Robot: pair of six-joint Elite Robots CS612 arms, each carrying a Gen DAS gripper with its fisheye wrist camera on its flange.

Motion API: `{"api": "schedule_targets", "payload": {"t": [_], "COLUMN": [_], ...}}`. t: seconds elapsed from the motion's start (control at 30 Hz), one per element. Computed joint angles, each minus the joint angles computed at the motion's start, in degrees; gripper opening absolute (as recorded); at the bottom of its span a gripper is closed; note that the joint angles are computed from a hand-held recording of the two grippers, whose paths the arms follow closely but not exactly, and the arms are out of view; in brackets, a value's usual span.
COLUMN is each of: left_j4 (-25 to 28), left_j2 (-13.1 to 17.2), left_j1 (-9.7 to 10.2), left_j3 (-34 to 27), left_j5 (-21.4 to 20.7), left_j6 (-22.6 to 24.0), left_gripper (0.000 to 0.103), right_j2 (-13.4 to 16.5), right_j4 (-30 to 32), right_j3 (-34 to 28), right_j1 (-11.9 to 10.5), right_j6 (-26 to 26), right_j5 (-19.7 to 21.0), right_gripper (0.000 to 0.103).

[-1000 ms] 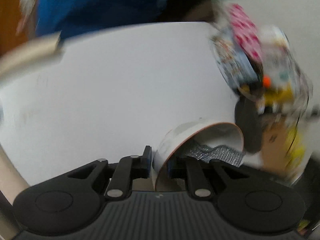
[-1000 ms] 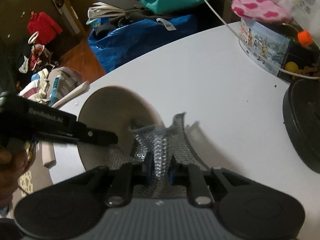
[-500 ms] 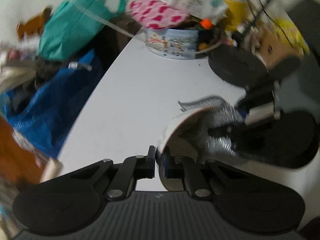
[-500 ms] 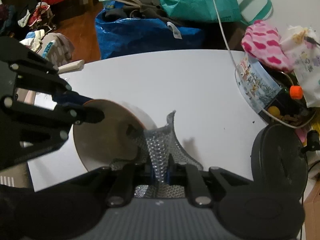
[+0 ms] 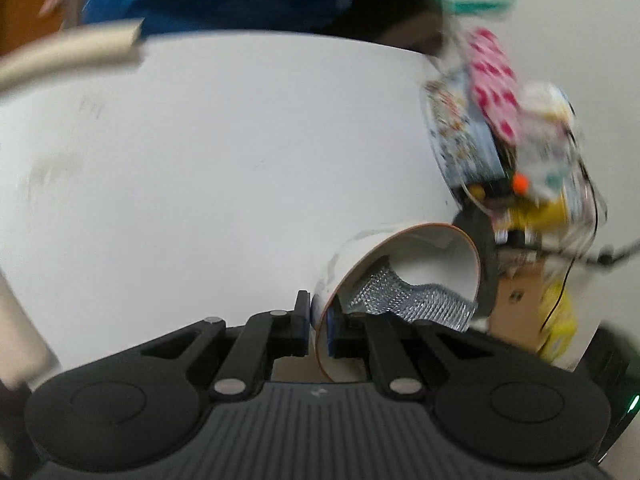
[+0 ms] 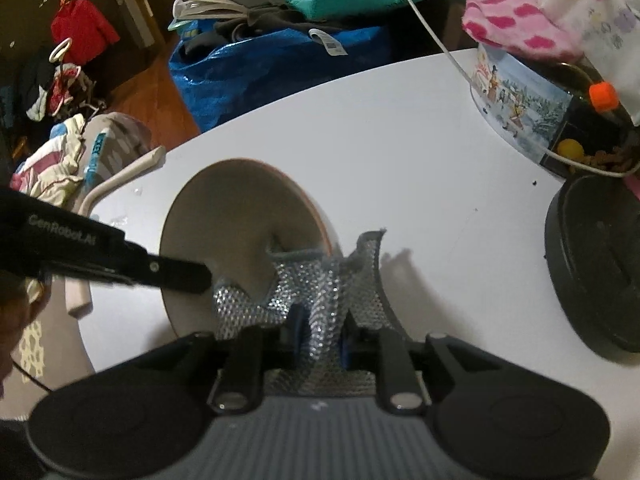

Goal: Clean bowl
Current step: 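Rub the mesh cloth along the bowl's inner wall with the right gripper while the left gripper holds the rim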

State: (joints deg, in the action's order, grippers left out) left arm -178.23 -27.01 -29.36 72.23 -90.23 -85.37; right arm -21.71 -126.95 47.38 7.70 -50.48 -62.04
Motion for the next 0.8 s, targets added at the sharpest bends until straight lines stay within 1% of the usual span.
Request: {"api": "schedule_targets", "payload": {"t": [0.03,0.07,0.13,0.17,0.2,0.23,0.3,0.37,0.4,0.53,0.57,0.63,0.67,0.7,0.8], "left_j4": [-0.6,-0.8,-0.1,1.1,3.1,6.1,13.4,20.3,22.2,24.4,24.5,24.9,25.4,25.0,23.1], "left_j2": [0.2,0.4,0.6,0.6,0.4,0.0,-0.7,-1.1,-1.3,-1.6,-1.6,-1.2,-0.9,-1.0,-1.8], "left_j1": [0.04,0.02,-0.12,-0.2,-0.3,-0.53,-1.21,-1.92,-2.36,-4.2,-4.47,-4.88,-5.17,-4.95,-3.58], "left_j3": [0.1,0.0,-0.3,-0.6,-1.0,-1.7,-3.5,-5.7,-6.4,-8.3,-8.6,-9.4,-10.0,-9.9,-8.5], "left_j5": [-1.1,-1.7,-2.3,-2.3,-2.0,-1.2,1.7,5.4,7.8,18.4,19.9,21.9,23.1,22.3,16.7], "left_j6": [-2.6,-3.8,-4.0,-2.7,-0.3,3.7,13.9,23.9,28.6,47.2,50.1,54.1,55.6,54.7,45.1], "left_gripper": [0.007,0.007,0.007,0.007,0.007,0.008,0.01,0.01,0.01,0.01,0.009,0.006,0.006,0.006,0.007], "right_j2": [0.0,0.0,0.2,0.4,0.4,0.4,-0.1,-0.5,-0.7,-1.3,-1.5,-1.7,-1.7,-1.7,-1.0], "right_j4": [0.0,0.0,0.2,0.4,0.8,1.1,0.7,-0.7,-1.6,-5.7,-6.5,-7.1,-7.0,-6.9,-3.7], "right_j3": [0.1,0.2,0.0,-0.2,-0.3,-0.3,0.5,1.4,1.7,2.9,3.2,3.5,3.4,3.3,1.6], "right_j1": [0.0,0.1,0.0,0.0,-0.1,-0.1,-0.1,0.0,0.0,0.3,0.4,0.6,0.7,0.7,0.7], "right_j6": [0.5,0.9,2.0,2.3,2.4,2.4,1.4,0.7,0.3,-2.5,-3.5,-5.5,-6.1,-6.6,-5.7], "right_j5": [0.1,0.1,0.4,0.5,0.5,0.5,0.5,0.0,-0.4,-2.2,-2.7,-3.7,-4.1,-4.5,-4.8], "right_gripper": [0.019,0.019,0.019,0.019,0.019,0.018,0.015,0.015,0.014,0.012,0.012,0.013,0.013,0.013,0.015]}}
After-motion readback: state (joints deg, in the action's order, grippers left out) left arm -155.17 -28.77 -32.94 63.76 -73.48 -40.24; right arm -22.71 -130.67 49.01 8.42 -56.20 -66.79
